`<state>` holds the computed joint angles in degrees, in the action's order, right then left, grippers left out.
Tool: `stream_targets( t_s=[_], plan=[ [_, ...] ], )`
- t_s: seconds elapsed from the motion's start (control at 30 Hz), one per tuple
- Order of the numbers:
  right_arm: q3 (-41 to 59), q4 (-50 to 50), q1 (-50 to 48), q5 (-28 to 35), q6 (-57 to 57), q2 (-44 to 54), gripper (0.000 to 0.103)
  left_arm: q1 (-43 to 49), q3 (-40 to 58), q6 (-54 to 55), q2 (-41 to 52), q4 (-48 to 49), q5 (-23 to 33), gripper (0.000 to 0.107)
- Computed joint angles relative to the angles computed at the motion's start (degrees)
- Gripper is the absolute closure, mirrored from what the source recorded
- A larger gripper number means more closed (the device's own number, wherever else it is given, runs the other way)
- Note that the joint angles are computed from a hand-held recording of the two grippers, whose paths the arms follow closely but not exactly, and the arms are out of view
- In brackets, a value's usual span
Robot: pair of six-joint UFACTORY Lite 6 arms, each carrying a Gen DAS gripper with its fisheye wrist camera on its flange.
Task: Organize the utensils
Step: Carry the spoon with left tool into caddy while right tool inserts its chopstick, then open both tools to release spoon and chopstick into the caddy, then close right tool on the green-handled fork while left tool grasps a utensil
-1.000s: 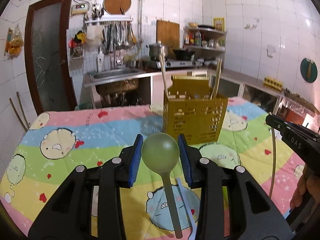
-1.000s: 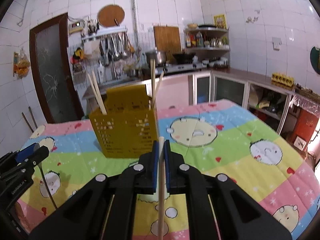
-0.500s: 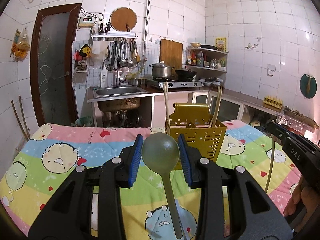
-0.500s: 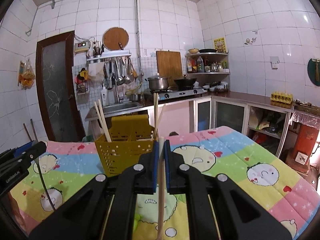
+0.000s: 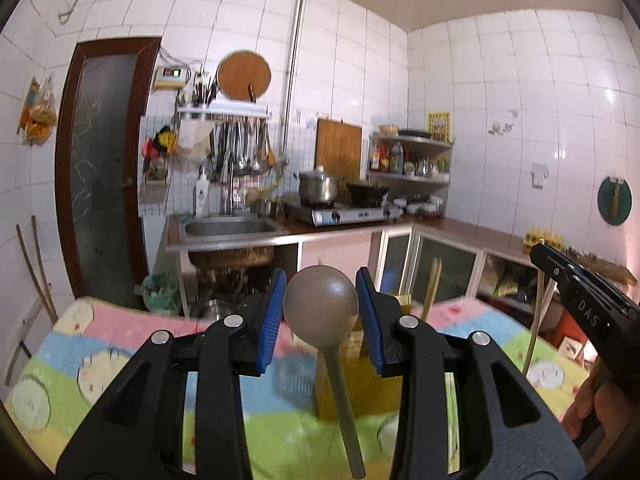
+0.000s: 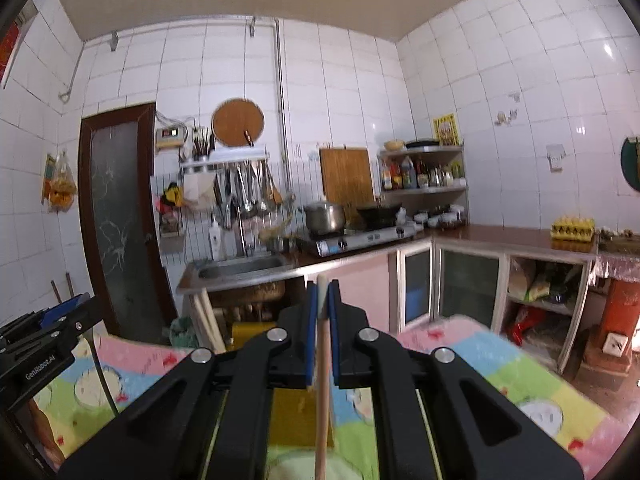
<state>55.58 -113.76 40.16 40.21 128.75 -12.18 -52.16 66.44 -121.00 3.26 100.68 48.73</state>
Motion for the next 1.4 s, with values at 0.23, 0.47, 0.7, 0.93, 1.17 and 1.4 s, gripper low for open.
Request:
stream_targets(
  t_s=[0.23, 0.47, 0.7, 0.93, 1.17, 1.4],
  plan=[
    [18.3, -11.5, -8.1, -4.0, 7.5, 13.9, 0.097, 6.7, 24.3, 7.3, 15.6, 1.9, -4.4, 0.072],
    [34.0, -23.1, -13.2, -6.1, 18.8, 30.9, 0.097, 11.3, 40.9, 8.5, 32.1, 4.1, -8.6, 0.072],
    [34.3, -25.6, -14.6, -6.8, 21.9, 39.8, 0.097, 13.4, 47.1, 10.1, 43.2, -0.1, -11.8, 0.072],
    [30.7, -11.6, -15.6, -15.1, 8.2, 35.0, 0.046, 14.5, 36.4, 11.7, 34.1, -5.6, -13.5, 0.028],
    [16.0, 11.5, -12.7, -14.8, -12.4, 18.5, 0.041, 15.2, 17.8, 12.1, 15.3, -10.9, -14.0, 0.011],
    [0.1, 21.7, -4.6, -11.4, -16.5, 10.9, 0.041, 13.2, -0.9, 8.8, 5.0, -13.8, -14.7, 0.009]
  ],
)
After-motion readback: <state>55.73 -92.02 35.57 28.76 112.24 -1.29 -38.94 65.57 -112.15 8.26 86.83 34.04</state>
